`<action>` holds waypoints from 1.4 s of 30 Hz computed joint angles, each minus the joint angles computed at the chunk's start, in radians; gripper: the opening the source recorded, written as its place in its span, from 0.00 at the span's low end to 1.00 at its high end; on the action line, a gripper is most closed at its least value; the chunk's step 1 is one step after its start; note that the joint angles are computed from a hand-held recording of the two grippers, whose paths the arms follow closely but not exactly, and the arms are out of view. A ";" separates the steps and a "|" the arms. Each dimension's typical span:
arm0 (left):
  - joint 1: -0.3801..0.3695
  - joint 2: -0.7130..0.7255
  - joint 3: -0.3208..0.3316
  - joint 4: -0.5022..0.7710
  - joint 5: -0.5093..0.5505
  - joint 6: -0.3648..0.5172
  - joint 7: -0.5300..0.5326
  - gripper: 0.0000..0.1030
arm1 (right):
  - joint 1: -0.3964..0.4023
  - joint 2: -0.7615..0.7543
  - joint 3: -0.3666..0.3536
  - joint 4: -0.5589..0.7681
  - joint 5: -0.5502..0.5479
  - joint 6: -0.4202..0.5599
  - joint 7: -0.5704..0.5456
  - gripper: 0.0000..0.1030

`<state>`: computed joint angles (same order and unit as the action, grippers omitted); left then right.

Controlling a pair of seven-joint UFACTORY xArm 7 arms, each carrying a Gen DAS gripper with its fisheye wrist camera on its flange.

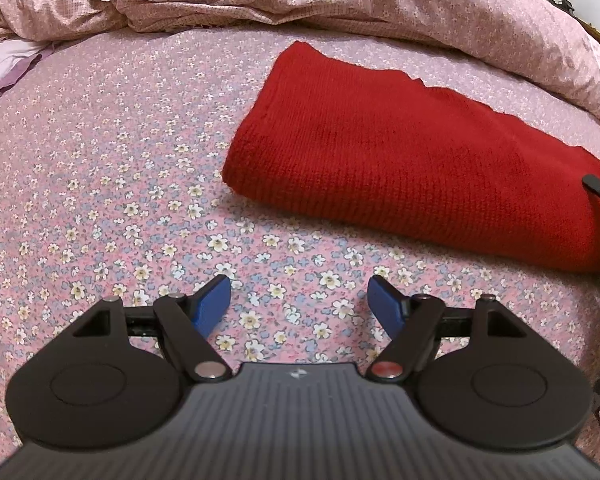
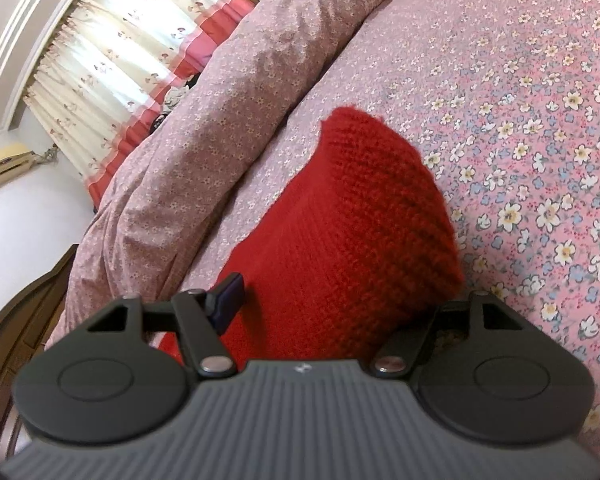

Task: Fold small clothes
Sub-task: 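Grasp one end of the folded cardigan with the right gripper and lift, then fold the held end over the rest of the cardigan with the right gripper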

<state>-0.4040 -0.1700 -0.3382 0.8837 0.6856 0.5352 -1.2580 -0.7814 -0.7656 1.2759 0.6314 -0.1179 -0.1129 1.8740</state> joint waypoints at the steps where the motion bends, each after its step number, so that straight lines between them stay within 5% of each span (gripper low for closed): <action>1: 0.000 0.001 0.000 0.001 0.001 -0.001 -0.003 0.77 | 0.002 0.003 -0.002 -0.002 0.000 -0.003 0.000 0.66; 10: 0.002 -0.009 0.000 -0.007 -0.001 0.011 -0.012 0.77 | 0.019 -0.005 -0.019 -0.030 0.037 -0.016 0.060 0.55; 12: 0.002 -0.015 0.001 -0.009 -0.008 0.016 -0.006 0.77 | 0.023 -0.015 -0.023 -0.041 0.049 -0.016 0.083 0.37; 15: 0.005 -0.032 0.001 -0.016 -0.021 0.025 0.007 0.77 | 0.027 -0.078 -0.022 -0.091 0.115 -0.080 0.184 0.29; 22: 0.039 -0.081 -0.003 -0.040 -0.032 0.029 0.014 0.77 | 0.158 -0.204 -0.162 -0.188 0.099 -0.014 0.207 0.25; 27: 0.061 -0.079 -0.004 -0.040 -0.056 0.000 0.016 0.77 | 0.253 -0.087 -0.338 -0.183 -0.068 -0.022 -0.074 0.25; 29: 0.069 -0.076 -0.008 -0.034 -0.052 -0.005 0.015 0.77 | 0.263 -0.066 -0.356 -0.134 -0.114 0.031 -0.189 0.25; 42: 0.091 -0.069 0.015 0.022 -0.032 0.018 0.116 0.77 | 0.066 -0.008 -0.176 0.217 -0.203 0.149 -0.500 0.25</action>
